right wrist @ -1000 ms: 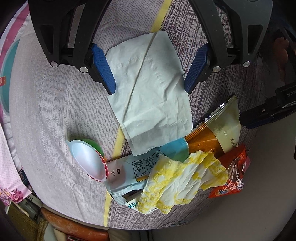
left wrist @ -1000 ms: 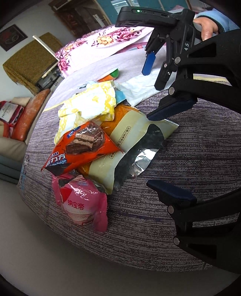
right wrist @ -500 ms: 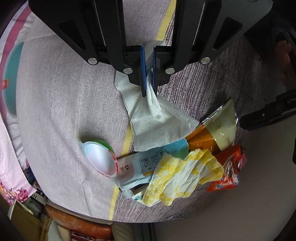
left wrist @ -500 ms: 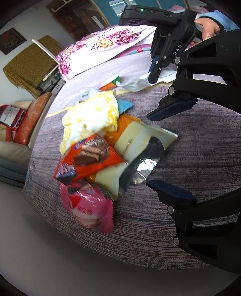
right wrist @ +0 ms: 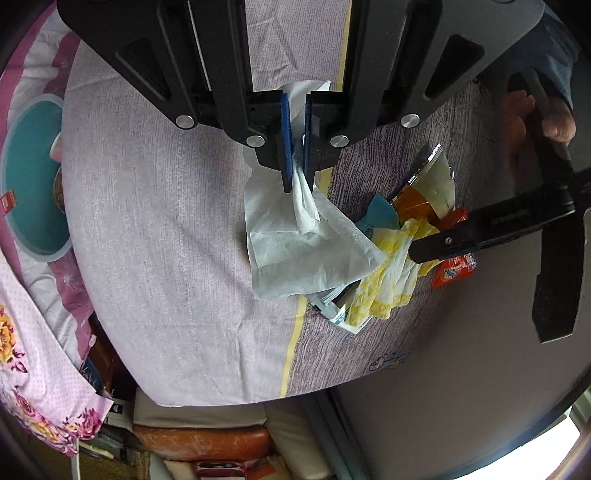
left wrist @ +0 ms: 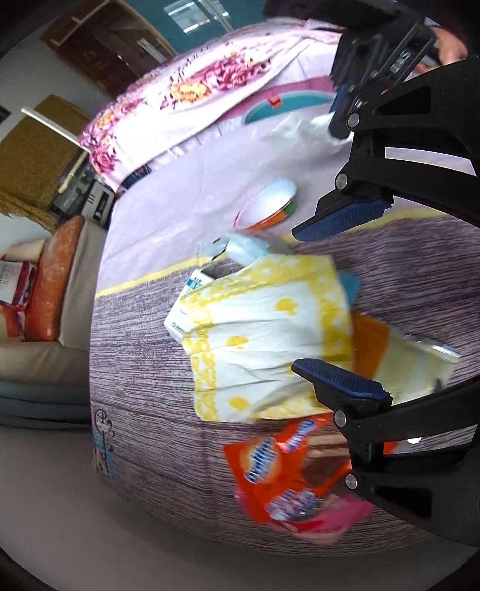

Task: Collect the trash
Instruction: 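Grasp the white tissue with right tool while left tool grasps the yellow-patterned wrapper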

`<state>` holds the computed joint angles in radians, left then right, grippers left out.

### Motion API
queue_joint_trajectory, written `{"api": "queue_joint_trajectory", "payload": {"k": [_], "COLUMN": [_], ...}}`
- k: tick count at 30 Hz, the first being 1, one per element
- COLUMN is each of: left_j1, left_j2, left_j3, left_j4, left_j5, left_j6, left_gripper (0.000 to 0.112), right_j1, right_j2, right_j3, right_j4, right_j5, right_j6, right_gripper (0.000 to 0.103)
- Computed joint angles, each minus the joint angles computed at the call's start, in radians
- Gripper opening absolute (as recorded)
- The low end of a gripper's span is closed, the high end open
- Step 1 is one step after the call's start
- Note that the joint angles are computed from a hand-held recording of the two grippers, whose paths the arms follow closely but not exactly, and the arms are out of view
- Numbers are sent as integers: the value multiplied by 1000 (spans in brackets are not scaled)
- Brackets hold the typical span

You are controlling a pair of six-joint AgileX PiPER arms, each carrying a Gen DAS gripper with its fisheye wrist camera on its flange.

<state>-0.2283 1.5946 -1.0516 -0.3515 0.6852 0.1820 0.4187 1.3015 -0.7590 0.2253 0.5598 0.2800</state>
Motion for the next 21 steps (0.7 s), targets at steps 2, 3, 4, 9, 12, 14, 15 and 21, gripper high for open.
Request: {"api": "queue_joint_trajectory", "payload": {"k": [2, 3, 4, 9, 12, 14, 15, 21], "left_j1": [-14, -17, -15, -24, -44, -59, -64, -85], "left_j2": [65, 95, 115, 196, 184, 173, 169, 98], "left_j3": [-57, -83, -102, -159, -135, -120, -112, -52], "left_j4": [57, 77, 90, 138, 177, 202, 210, 238], "left_j5": [9, 15, 21, 31, -2, -5, -7, -27], "left_j6": [-65, -89, -99, -148, -172, -187, -190, -235], "left_gripper": [67, 67, 67, 67, 64, 43, 40, 9], "right_j1": [-42, -64, -81, -152, -178, -196, -201, -231], "right_j2": [-11, -15, -16, -7, -2, 3, 2, -22], "right_j3": [15, 22, 26, 43, 50, 55, 58, 78], "right_j4": [51, 79, 102, 212, 258, 291, 300, 337], "right_j5": [1, 2, 2, -4, -7, -9, -9, -6], "right_j6": [-58, -90, -117, -247, -299, -336, -346, -385], "right_gripper": [6, 6, 6, 6, 6, 6, 6, 6]}}
